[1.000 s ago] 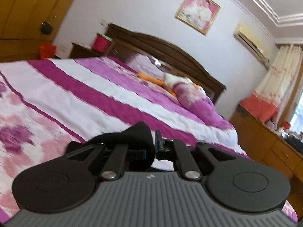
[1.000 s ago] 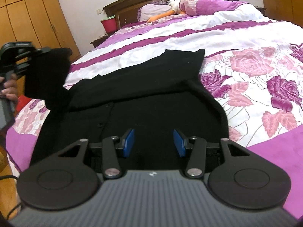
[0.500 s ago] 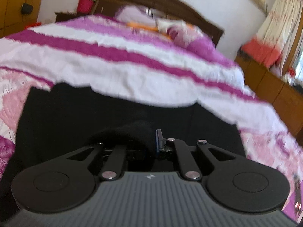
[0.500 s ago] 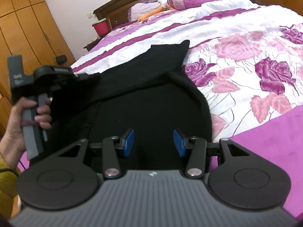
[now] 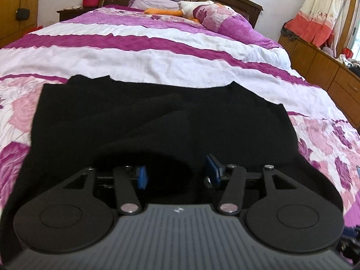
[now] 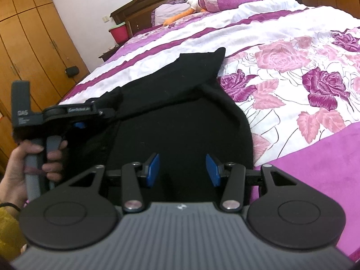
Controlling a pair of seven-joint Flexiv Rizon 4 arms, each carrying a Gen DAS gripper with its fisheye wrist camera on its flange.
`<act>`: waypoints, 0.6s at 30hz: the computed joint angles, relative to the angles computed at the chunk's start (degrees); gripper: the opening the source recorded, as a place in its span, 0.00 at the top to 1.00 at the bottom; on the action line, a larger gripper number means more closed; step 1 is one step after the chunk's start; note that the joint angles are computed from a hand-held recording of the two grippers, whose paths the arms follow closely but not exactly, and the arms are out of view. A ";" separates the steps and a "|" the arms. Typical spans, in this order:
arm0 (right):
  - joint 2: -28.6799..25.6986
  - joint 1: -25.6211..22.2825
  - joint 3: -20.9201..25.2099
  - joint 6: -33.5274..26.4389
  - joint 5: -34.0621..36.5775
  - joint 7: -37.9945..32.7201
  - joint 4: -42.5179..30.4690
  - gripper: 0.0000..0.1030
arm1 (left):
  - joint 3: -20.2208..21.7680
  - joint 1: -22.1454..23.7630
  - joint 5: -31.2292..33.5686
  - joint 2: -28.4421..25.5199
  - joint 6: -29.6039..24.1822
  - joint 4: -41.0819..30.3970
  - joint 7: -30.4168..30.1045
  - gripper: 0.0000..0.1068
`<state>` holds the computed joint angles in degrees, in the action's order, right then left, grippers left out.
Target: Fold small clothes
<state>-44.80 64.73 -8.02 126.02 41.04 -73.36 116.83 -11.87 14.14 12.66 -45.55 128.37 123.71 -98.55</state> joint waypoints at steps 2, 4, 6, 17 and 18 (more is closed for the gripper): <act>0.12 0.45 -0.34 -0.02 0.24 -0.36 0.01 0.53 | 0.20 0.85 0.95 1.44 0.67 2.32 -0.27 0.43; 0.20 1.06 -0.91 -0.31 0.63 -0.84 -0.19 0.53 | 1.02 1.23 1.41 2.82 1.69 4.63 -0.44 0.41; 0.31 1.52 -1.35 -0.57 0.78 -1.32 -0.36 0.53 | 2.37 1.31 1.31 4.14 3.08 7.02 -0.61 0.40; 0.82 5.49 -5.95 -5.50 -3.58 -4.05 -3.96 0.53 | 10.63 0.63 -2.72 8.68 9.64 17.01 0.22 0.36; 0.65 6.19 -6.86 -6.22 -4.11 -4.05 -4.47 0.53 | 11.06 0.40 -3.52 8.83 9.79 17.29 0.48 0.36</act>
<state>-44.14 70.92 -14.88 119.80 36.93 -77.41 112.36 -0.81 14.53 9.14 -36.73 138.16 141.00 -98.07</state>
